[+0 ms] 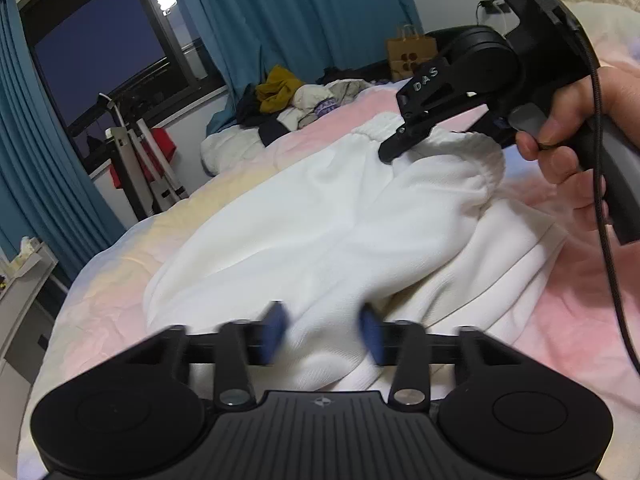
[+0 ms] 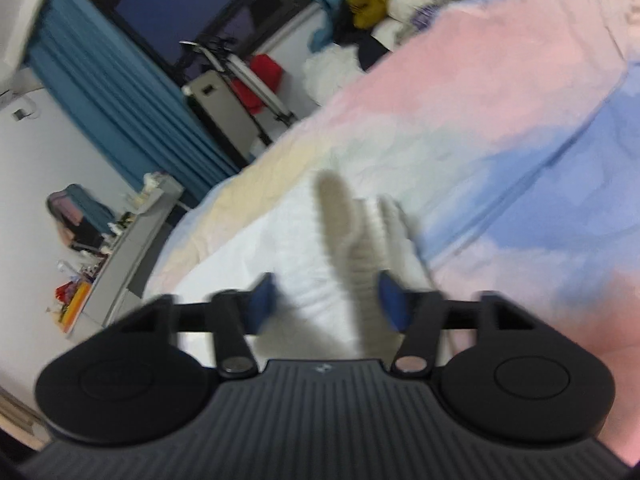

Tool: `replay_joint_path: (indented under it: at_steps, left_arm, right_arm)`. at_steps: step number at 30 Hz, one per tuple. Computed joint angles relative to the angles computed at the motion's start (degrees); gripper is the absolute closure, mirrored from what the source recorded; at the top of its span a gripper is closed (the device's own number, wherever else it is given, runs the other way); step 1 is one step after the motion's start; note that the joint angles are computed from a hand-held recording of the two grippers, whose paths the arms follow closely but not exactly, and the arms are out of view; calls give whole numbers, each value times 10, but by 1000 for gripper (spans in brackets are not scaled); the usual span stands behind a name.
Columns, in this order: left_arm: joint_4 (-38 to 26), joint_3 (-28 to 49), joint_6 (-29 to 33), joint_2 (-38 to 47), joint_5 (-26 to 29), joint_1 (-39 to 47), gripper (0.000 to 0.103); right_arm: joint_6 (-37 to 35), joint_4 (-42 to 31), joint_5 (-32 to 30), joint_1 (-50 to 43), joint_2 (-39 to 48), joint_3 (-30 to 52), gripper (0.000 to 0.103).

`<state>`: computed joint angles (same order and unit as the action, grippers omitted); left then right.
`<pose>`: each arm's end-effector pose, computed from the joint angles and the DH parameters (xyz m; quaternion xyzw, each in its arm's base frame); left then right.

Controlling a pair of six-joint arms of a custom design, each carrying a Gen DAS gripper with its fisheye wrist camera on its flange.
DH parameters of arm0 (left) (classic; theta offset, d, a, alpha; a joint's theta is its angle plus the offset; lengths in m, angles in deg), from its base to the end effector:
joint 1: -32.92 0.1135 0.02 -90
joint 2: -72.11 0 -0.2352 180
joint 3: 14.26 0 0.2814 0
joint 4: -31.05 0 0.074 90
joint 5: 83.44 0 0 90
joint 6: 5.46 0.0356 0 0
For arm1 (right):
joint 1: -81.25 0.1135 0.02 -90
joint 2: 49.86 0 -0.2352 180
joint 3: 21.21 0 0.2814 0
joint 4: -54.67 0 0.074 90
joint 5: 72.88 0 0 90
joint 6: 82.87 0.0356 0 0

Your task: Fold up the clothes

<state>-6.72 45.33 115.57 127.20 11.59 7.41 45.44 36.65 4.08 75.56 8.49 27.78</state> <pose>0.2310 -0.1137 0.2684 0.4347 0.7644 -0.0157 0.4759 0.2702 -0.0189 0.2180 0.2633 0.8091 0.2381 0.4683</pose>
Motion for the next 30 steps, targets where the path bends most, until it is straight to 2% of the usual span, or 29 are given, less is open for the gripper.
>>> replay_joint_path:
  at_steps: [3, 6, 11, 14, 16, 19, 22, 24, 26, 30]
  left_arm:
    - [1, -3, 10, -8, 13, -2, 92]
    - [-1, -6, 16, -31, 44, 3, 93]
    - [-35, -4, 8, -70, 100, 14, 94]
    - [-43, -18, 36, -70, 98, 4, 93]
    - [-35, -32, 61, -64, 91, -2, 93]
    - [-36, -33, 54, -49, 115, 14, 92]
    - [-49, -19, 29, -46, 147, 36, 87]
    - [-64, -13, 10, -58, 171, 52, 78]
    - [-85, -6, -4, -79, 203, 74, 75]
    - [-117, 7, -48, -122, 256, 121, 50]
  right_arm:
    - [-16, 10, 37, 24, -22, -8, 72]
    - [-13, 7, 69, 37, -70, -20, 80]
    - [-6, -38, 118, 35, -122, -17, 83]
    - [-13, -82, 151, 32, -121, -14, 83]
    - [-5, -97, 144, 21, -105, -21, 83]
    - [5, -82, 124, 8, -84, -39, 83]
    - [18, -75, 97, -3, -108, -56, 81]
    - [19, -91, 92, 1, -145, -63, 80]
    - [11, -127, 108, 15, -182, -59, 79]
    - [-11, -212, 164, 58, -246, -36, 77]
